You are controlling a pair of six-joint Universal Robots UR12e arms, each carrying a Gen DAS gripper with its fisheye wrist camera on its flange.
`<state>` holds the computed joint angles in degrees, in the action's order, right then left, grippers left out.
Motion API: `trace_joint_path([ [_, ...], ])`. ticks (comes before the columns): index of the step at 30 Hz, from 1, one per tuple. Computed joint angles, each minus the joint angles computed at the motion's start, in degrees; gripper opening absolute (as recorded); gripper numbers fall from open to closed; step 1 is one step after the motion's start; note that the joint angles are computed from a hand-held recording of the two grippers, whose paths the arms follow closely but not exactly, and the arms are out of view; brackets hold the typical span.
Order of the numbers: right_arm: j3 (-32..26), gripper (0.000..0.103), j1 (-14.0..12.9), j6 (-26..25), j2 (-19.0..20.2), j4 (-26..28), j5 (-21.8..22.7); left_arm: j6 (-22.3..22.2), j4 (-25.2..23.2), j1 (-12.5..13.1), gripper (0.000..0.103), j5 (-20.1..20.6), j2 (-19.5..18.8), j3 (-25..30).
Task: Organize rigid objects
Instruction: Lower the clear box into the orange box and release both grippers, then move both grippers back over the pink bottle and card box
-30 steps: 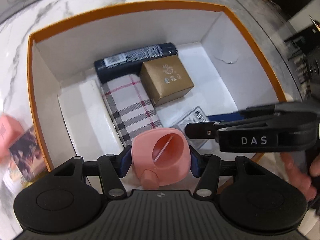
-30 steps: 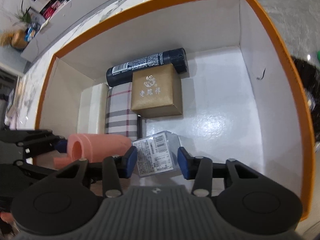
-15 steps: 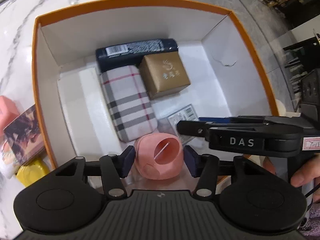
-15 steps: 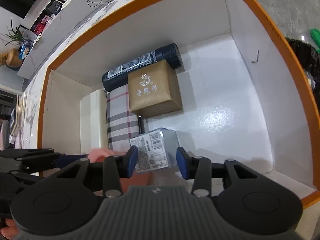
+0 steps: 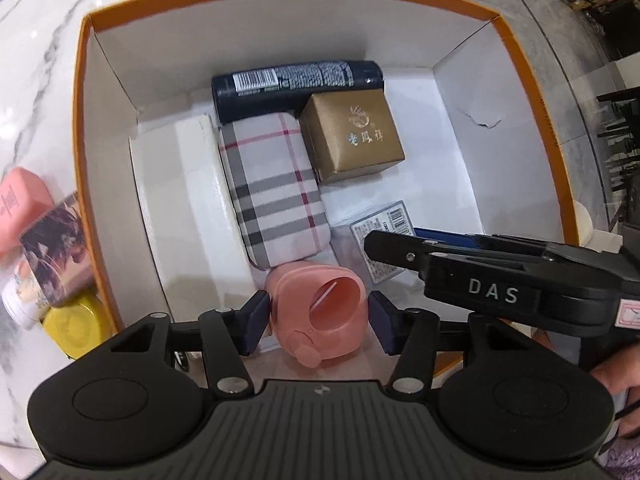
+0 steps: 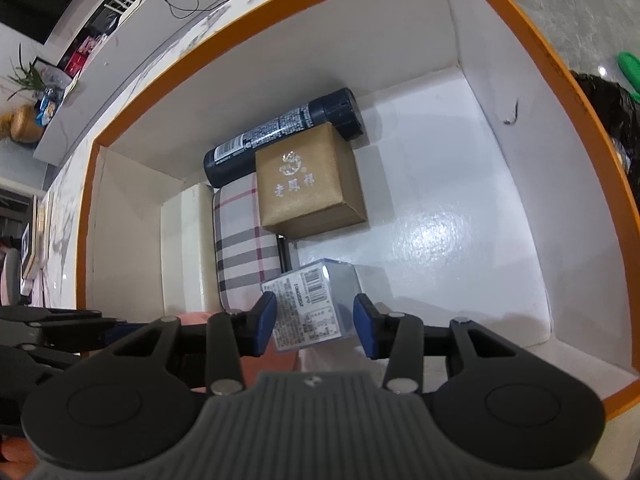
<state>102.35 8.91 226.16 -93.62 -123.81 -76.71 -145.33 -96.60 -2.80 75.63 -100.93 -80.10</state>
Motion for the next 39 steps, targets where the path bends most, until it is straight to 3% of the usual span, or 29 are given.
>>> trace_joint_path([
  [5,-0.26,0.044,-0.11,-0.57,-0.29,0.73,0.01,2.14,-1.59,1.11,0.067,-2.56,-0.08,0.55],
  [8,-1.05,0.045,0.12,-2.45,-0.15,2.54,-0.20,2.77,-2.05,2.44,0.067,-6.15,0.34,0.70],
  [11,-1.71,0.045,0.83,-3.86,0.16,3.70,-1.40,2.01,0.25,4.05,0.067,-10.41,1.29,0.00],
  [17,-3.52,0.052,2.41,-6.04,1.66,6.10,-3.18,0.94,4.47,5.35,0.062,-12.50,2.55,-1.56],
  [25,-3.45,0.049,3.28,1.71,2.68,3.00,-7.25,0.94,7.72,6.71,0.062,-13.86,3.28,-2.94],
  [29,-4.82,0.049,3.88,-1.57,3.64,4.26,-8.72,1.77,8.53,7.53,0.062,-14.94,3.49,-3.16],
  [34,-6.88,0.056,5.64,-6.52,4.12,6.60,-13.69,3.93,10.77,9.24,0.062,-17.44,4.46,-3.65],
  [39,-7.93,0.056,7.36,-10.95,4.07,3.11,-16.84,6.30,13.83,11.61,0.062,-18.98,5.51,-4.12],
])
